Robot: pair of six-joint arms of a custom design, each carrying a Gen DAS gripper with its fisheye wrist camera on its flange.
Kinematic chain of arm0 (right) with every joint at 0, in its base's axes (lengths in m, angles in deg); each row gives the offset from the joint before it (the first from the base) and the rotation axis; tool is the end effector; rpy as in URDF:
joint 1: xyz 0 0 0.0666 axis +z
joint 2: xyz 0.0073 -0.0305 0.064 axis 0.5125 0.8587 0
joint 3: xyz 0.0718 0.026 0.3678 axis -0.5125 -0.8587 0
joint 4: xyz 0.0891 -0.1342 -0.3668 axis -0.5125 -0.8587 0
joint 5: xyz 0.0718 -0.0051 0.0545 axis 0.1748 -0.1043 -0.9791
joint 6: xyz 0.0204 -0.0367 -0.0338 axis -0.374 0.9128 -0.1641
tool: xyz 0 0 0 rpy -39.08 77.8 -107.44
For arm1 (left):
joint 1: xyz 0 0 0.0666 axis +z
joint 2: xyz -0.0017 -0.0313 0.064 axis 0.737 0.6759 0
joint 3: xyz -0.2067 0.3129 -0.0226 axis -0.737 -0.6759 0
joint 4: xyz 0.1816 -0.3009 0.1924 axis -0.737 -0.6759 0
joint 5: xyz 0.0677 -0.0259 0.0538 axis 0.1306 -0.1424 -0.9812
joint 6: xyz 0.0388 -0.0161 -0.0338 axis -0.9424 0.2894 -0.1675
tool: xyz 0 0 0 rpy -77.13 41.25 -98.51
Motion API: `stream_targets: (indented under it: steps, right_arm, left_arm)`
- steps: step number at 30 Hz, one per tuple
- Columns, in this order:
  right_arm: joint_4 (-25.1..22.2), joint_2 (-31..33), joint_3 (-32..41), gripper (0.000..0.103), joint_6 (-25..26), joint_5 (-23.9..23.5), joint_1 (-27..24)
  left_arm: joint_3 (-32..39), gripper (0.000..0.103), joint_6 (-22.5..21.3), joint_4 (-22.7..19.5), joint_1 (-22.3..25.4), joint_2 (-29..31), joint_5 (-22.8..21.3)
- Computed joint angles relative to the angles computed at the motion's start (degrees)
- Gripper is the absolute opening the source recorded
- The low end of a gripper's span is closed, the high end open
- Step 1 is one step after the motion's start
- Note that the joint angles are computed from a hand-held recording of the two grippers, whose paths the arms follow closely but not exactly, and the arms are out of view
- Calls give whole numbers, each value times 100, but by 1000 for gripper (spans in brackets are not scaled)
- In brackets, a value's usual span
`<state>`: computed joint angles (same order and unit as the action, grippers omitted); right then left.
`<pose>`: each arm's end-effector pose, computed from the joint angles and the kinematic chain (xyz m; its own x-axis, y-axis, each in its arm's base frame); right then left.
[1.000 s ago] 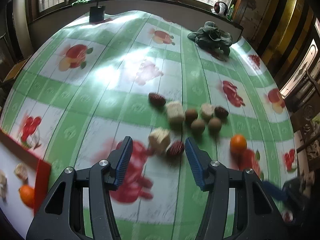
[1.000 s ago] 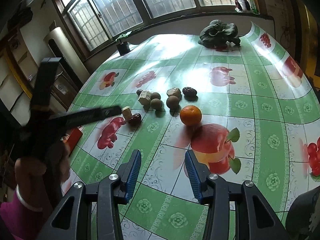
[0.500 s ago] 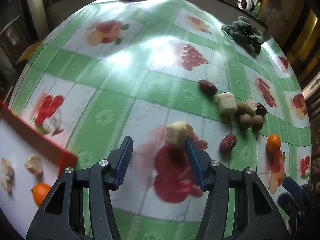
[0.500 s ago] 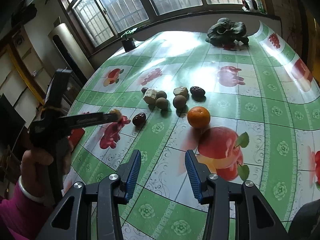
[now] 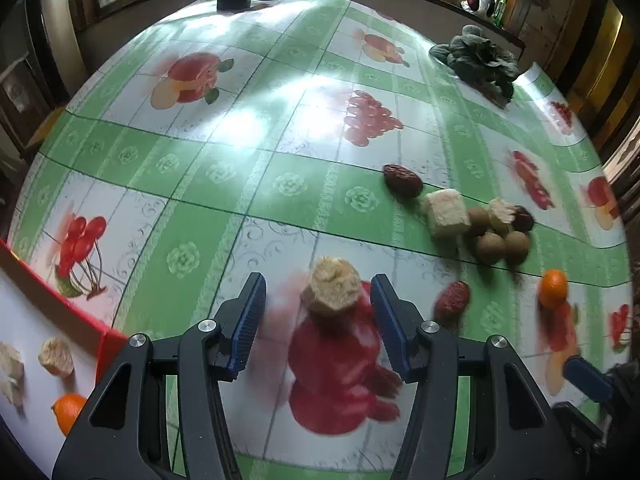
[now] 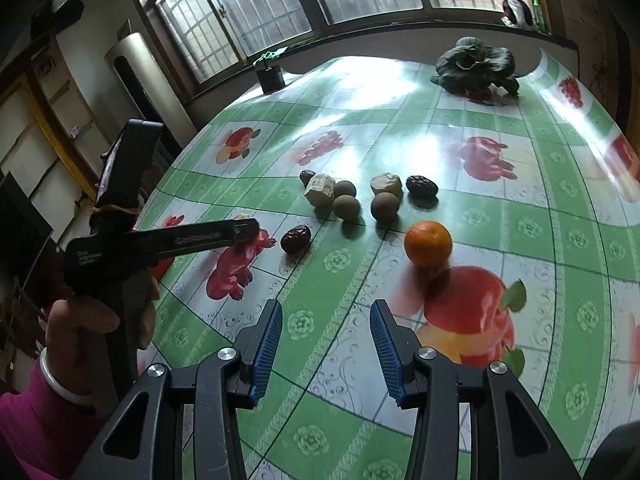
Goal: Organize fruits
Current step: 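Lower the open left tool around a beige cake while the right tool approaches, then close the left tool on the beige cake while the right tool grasps a red date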
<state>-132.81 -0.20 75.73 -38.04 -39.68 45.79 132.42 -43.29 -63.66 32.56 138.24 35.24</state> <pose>0.5186 0.1402 0.4725 -0.7467 0.2086 -0.6317 -0.0032 0.9484 0.3169 0.6779 -0.1845 0.4573 -0.8178 0.2336 -0.5260 0.3158 0.9462 -0.0708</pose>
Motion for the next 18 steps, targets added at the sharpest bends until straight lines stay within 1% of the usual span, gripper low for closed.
stream_targets:
  steps: [2,3,5,7,10,16,18]
  right_arm:
    - [-25,90,108,44,95,-13,7]
    - [-20,131,155,44,143,-11,13]
    - [19,224,250,44,248,-13,28]
    - [66,384,408,44,334,-83,26]
    - [-42,748,813,44,517,-120,64]
    - [-213,1440,1575,44,1133,119,141]
    - [-414,1675,1860,44,1359,136,148]
  left_arm:
    - [-299,33,-80,282,-11,-143,-95]
    - [-408,29,-113,363,-13,-201,-149]
    - [-429,29,-86,360,18,-216,-49]
    - [-612,29,-47,439,44,-340,-15]
    - [-1025,29,2,637,99,-656,77]
    - [-1471,29,-38,634,249,-1088,357]
    - [-1617,29,-87,645,300,-1206,403]
